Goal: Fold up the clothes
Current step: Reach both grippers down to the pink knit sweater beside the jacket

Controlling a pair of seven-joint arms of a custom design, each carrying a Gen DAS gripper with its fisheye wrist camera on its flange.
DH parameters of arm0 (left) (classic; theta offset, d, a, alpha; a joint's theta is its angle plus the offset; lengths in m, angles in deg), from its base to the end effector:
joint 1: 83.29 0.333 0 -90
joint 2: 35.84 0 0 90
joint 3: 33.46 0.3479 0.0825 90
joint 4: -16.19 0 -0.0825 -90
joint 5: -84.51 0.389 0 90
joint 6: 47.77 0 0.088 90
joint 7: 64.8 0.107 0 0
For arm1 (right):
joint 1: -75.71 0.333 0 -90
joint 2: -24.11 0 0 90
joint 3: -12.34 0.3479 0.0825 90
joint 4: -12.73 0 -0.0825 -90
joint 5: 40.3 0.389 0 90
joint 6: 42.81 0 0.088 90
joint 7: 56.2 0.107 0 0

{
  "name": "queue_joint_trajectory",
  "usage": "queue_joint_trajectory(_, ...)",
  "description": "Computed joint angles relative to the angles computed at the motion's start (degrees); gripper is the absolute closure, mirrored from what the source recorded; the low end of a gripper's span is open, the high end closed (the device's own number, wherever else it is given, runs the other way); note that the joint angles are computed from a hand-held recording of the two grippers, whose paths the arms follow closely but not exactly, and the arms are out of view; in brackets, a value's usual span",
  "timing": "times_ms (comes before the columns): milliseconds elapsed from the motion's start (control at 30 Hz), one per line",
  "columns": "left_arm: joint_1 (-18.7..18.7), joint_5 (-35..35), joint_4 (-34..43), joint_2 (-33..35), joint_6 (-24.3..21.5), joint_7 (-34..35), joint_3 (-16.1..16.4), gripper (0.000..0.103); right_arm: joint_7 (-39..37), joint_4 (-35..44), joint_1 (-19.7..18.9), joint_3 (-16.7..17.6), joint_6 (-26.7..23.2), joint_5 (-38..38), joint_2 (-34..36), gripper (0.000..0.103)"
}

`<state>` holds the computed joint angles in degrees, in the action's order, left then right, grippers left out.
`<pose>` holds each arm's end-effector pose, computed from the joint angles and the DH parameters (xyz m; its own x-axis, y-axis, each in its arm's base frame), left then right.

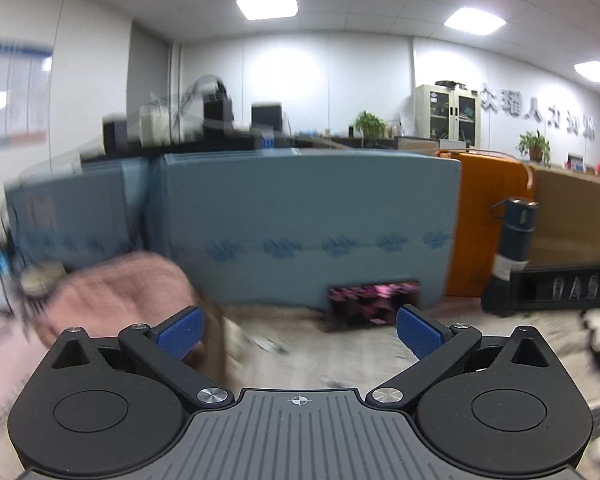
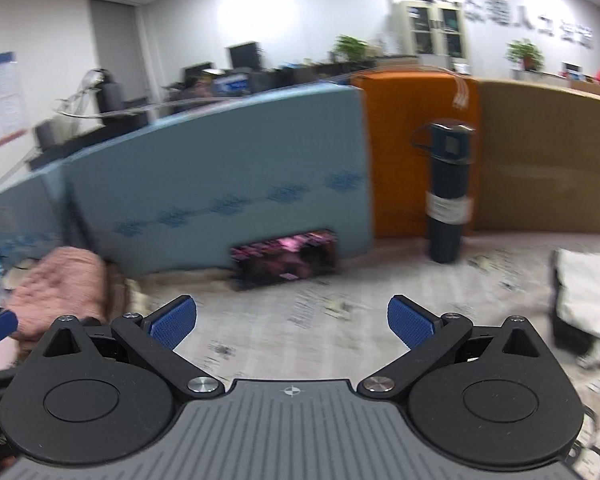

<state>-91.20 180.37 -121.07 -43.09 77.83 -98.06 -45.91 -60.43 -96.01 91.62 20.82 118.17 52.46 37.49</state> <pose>0.4750 -0.1399 0.4179 0.6010 -0.7958 -0.0745 -0.2750 -0.1184 -0.9541 0.6076 0.2155 0.4443 0.6498 -0.7384 -0.1803 -0.4675 -0.2013 -0.8608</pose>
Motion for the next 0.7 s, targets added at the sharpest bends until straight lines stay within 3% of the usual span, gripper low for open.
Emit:
queue_joint_trajectory(133, 1.0, 1.0, -3.9, -3.9, -3.9, 3.1, 0.1, 0.0, 2.3, 2.5, 0.7, 1.1, -5.2, -2.2, 0.6, 0.0)
queue_joint_trajectory(267, 2.2, -0.6, -6.9, -7.5, -7.6, 0.8, 0.1, 0.0, 3.5, 6.6, 1.8, 2.6, -9.0, -4.4, 2.5, 0.0)
queue_joint_trajectory(533, 5.8, -4.4, -12.8, -13.9, -8.8, -10.1, 1.7, 0.0, 11.4, 17.6, 4.0, 5.6, -17.4, -14.3, 11.1, 0.0)
queue_joint_trajectory(700, 9.0, -6.8, -15.1, -14.9, -8.0, -10.5, 3.5, 0.0, 15.8, 24.2, 5.7, 7.4, -20.5, -21.5, 17.9, 0.0)
